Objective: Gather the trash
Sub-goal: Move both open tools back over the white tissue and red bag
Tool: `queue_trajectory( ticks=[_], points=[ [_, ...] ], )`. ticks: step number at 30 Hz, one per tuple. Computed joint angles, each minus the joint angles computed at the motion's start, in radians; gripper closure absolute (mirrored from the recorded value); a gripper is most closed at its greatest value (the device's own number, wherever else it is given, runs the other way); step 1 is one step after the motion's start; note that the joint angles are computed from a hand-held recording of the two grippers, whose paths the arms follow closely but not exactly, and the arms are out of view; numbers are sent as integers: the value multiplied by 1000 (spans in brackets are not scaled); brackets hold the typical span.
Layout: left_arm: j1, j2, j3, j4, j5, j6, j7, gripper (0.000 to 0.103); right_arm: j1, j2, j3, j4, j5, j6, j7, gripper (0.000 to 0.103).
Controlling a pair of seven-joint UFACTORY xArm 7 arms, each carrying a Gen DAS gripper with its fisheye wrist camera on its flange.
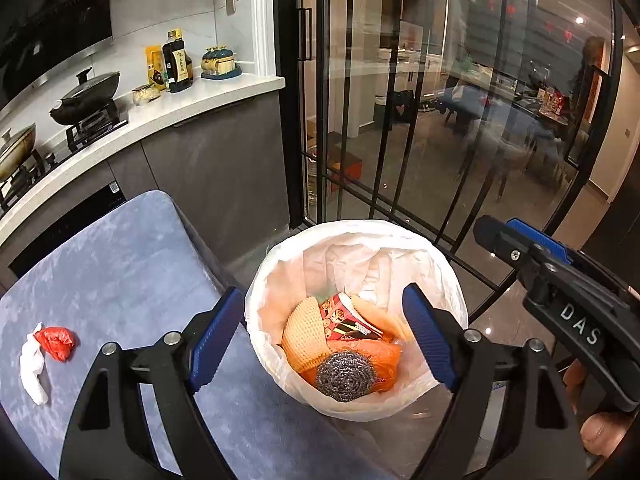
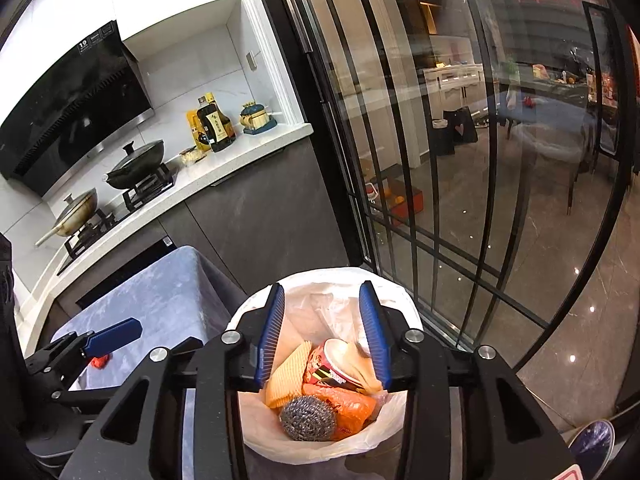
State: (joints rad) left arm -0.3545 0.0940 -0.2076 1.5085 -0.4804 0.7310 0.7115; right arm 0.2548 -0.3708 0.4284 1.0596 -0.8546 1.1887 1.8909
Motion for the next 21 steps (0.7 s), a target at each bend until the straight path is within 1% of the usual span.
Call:
queue_trajectory(
  ticks=[6,8,12,16,21],
  points=[
    [11,9,5,19,-10,14,-10,25,6,30,17,45,-24,31,-1,58],
    [18,7,8,21,-17,15,-10,25,14,48,21,67,-36,44,-2,57],
    [34,5,17,25,-26,12,-8,25,35,81,19,104,-62,63,2,52],
    [56,10,30,36,-31,21,-12,25,68,141,10,163,-93,78,-7,50],
    [95,28,53,60,-20,34,-48,25,128,240,-19,263,-141,85,-24,47]
  ],
)
